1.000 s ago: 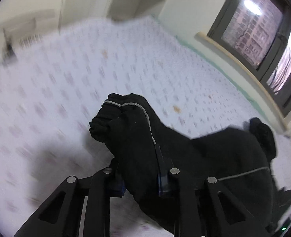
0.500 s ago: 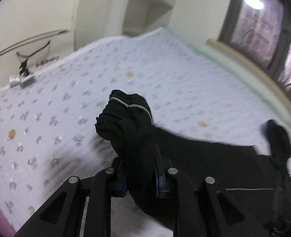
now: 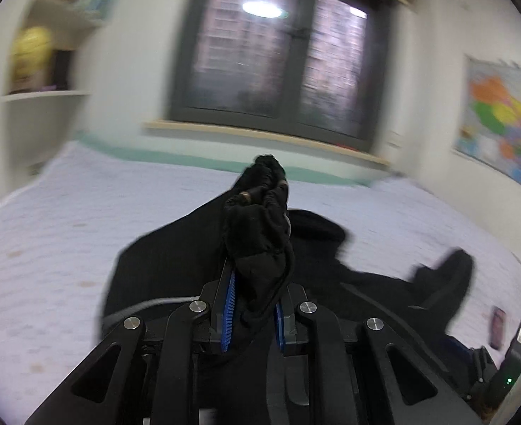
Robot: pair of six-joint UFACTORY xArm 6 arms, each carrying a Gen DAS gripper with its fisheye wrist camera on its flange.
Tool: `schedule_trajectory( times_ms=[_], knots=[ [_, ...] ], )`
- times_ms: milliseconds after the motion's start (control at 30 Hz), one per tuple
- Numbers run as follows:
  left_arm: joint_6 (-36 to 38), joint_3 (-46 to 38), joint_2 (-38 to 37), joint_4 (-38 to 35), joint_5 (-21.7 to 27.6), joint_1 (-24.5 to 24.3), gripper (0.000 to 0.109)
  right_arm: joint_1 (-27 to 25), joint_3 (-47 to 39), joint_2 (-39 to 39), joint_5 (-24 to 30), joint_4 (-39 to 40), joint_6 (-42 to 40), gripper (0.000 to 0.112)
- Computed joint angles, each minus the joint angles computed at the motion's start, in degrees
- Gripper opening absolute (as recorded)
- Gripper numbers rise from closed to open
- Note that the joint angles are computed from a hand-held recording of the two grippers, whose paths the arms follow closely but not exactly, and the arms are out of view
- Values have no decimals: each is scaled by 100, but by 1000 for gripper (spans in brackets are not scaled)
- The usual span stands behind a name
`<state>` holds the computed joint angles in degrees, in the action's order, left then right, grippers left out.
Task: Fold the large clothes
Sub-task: 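Fold the held sleeve across the jacket body and release it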
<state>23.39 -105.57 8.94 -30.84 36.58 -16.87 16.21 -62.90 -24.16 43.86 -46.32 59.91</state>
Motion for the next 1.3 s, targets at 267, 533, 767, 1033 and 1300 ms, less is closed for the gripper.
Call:
schedule_trajectory(
  times_ms=[267, 533, 767, 1033, 1300],
  knots=[
    [-1767, -893, 1436, 1714, 240, -1595, 18, -1660, 1142, -1338, -44, 3021, -1915, 103],
    [-1738, -2281, 2907, 1025, 1972, -1977, 21, -2622, 1144, -855, 597, 5004, -3750, 103],
    [-649, -1671, 1996, -372, 2026, -1639, 66, -2921, 456, -273, 731, 5714, -4713, 103],
    [-652, -837, 873, 252, 1395, -904, 70, -2971, -704, 1175, 872, 7080, -5130, 94],
    [-1518, -615, 901, 1111, 1361, -214, 70, -2645, -1230, 2101, 735, 6972, -4884, 28]
  ],
)
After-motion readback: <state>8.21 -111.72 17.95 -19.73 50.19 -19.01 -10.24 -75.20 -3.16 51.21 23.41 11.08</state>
